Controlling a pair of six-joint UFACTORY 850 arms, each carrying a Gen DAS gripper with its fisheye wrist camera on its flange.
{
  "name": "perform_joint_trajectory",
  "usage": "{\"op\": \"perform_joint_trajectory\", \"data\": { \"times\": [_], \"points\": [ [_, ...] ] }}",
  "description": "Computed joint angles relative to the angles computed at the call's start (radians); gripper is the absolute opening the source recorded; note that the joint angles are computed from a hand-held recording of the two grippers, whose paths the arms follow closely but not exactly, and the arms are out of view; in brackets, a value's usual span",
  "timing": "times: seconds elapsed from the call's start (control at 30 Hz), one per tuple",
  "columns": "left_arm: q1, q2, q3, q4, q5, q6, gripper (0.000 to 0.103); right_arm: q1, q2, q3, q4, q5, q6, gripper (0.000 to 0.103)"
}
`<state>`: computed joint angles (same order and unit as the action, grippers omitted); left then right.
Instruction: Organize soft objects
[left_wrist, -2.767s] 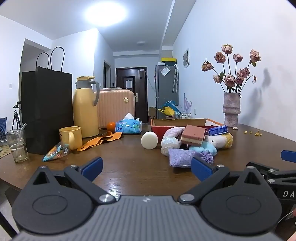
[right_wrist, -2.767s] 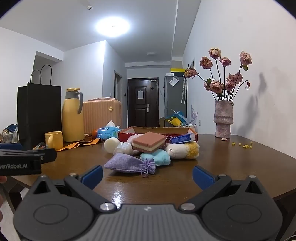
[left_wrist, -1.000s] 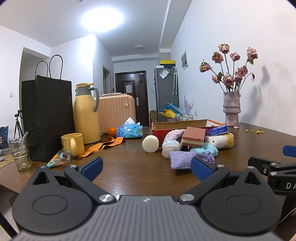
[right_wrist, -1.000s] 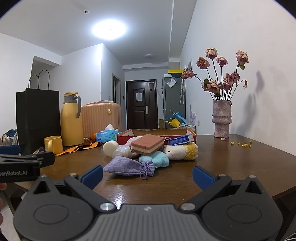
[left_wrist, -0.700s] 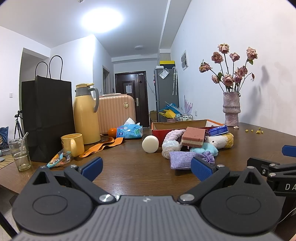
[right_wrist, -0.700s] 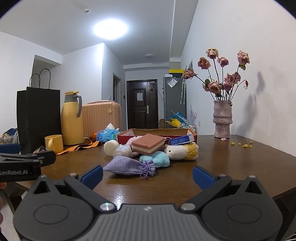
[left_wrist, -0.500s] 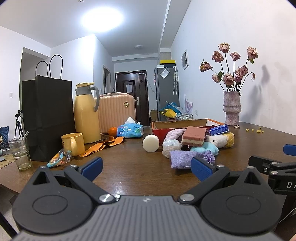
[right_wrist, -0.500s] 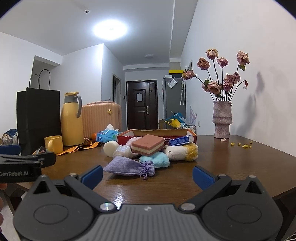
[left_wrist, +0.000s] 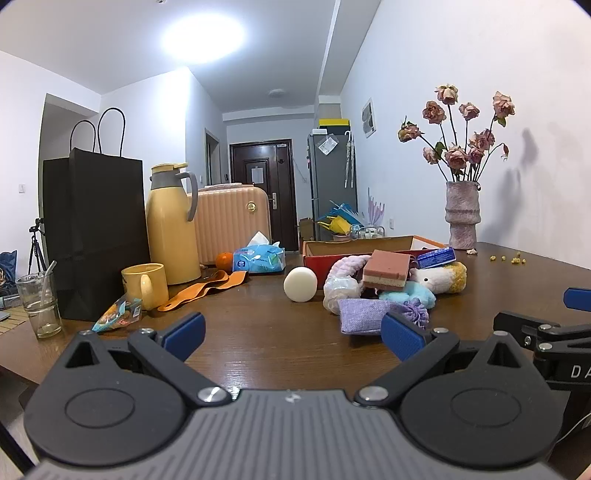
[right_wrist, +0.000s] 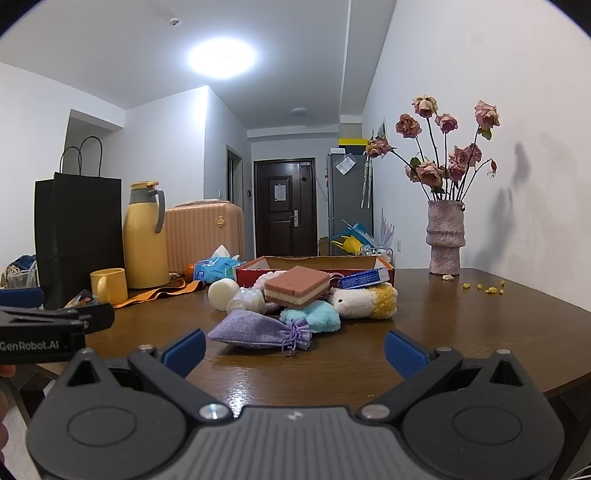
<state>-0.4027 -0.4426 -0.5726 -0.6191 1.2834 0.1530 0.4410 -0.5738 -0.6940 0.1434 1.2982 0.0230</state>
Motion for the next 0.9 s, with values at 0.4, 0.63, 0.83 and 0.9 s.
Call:
{"op": "perform_joint_trajectory", "data": {
  "times": [0.4,0.63,0.83,0.9],
  "points": [
    [0.0,-0.001,-0.001,0.0,0.022,0.017,0.103,0.008,-0.001,0.008,0.02,0.046,-0.036,0.103],
    [0.027,-0.064,-0.068,0.012,0.042,0.059,0.103,-0.058,-0.033,-0.035,-0.104,0.053,0.036,0.103],
    [0.06,-0.135,-0.171,0.036,-0.006,0.141,0.103,-0.12,-0.083,-0.139,-0.274,-0.033,0.099,0.103],
    [0.084,-0.141,-0.191,0.091,-0.04,0.129,0.103,-0.131,-0.088,-0.175,-0.305,-0.102,0.099,0.103]
  ]
}}
